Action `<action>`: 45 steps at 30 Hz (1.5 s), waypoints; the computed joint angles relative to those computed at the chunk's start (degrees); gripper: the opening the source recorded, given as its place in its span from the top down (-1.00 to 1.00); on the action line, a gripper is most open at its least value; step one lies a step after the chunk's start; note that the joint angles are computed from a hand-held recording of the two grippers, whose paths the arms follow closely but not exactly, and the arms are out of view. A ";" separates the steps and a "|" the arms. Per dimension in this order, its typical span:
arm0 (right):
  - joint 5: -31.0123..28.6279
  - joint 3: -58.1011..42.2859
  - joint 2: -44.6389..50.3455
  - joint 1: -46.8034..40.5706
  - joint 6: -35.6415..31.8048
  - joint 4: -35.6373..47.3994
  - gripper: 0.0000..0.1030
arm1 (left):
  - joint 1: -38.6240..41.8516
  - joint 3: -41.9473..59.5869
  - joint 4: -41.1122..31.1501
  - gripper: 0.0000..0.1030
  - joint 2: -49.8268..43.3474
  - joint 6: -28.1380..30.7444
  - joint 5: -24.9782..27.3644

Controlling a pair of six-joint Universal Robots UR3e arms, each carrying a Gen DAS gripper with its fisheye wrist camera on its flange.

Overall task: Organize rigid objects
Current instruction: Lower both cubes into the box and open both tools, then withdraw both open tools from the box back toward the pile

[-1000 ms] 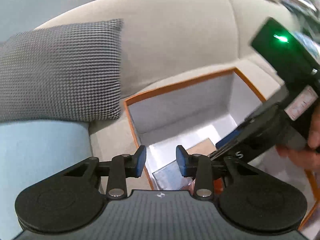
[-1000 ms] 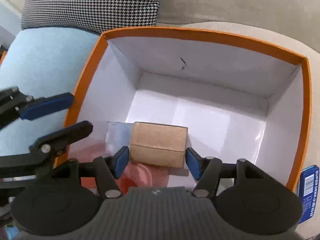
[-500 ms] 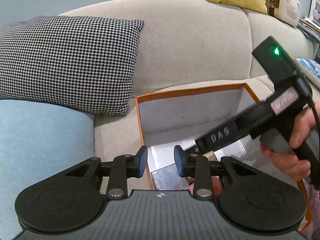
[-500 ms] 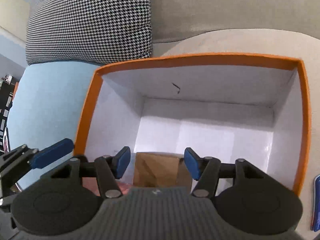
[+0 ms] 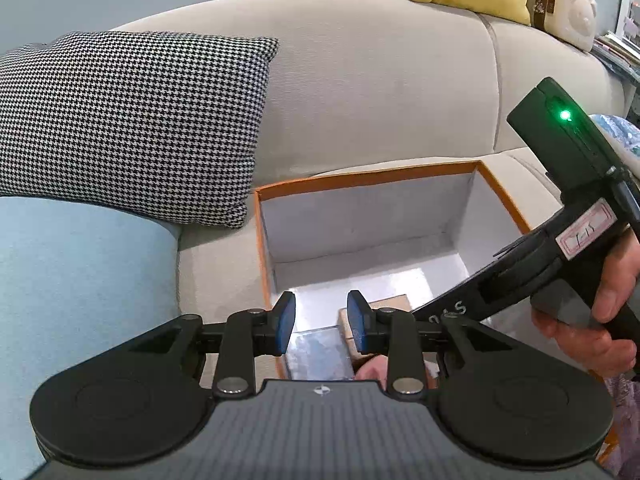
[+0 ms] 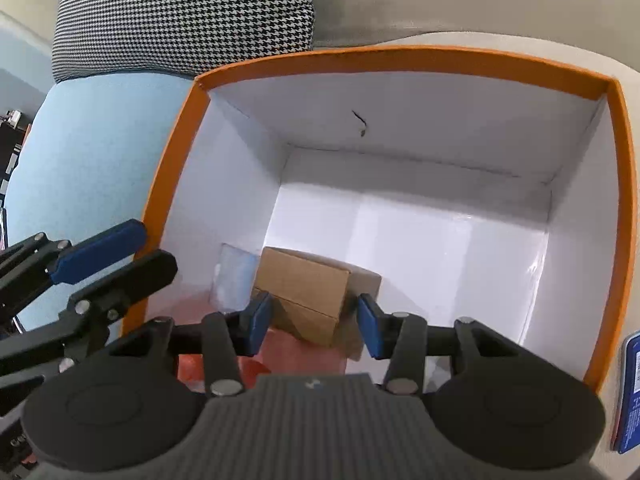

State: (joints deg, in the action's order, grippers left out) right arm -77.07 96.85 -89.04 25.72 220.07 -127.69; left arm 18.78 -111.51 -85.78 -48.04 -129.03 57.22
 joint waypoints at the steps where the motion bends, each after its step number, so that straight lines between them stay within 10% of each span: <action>1: -1.31 -0.57 -0.35 0.77 -0.46 0.75 0.05 | -0.08 0.01 -0.42 0.30 0.46 0.01 -0.03; 6: -9.12 -4.90 -0.88 5.96 -3.52 5.07 0.05 | -3.58 -1.84 3.84 0.32 0.45 -3.23 1.70; 17: -28.37 -0.94 -14.77 17.37 -0.23 8.03 0.07 | -2.65 3.46 -13.26 0.37 9.34 0.06 -7.04; 27: -48.39 5.73 -24.71 32.53 15.99 18.12 0.02 | -28.61 0.16 6.40 0.37 1.71 -15.18 1.10; 36: -43.83 20.13 -39.30 30.91 24.87 24.09 0.03 | -48.45 3.35 18.45 0.36 -14.04 -18.65 14.17; 45: -33.12 33.76 -53.23 13.15 7.17 21.63 0.04 | -60.91 13.07 19.16 0.34 -29.96 -12.08 24.22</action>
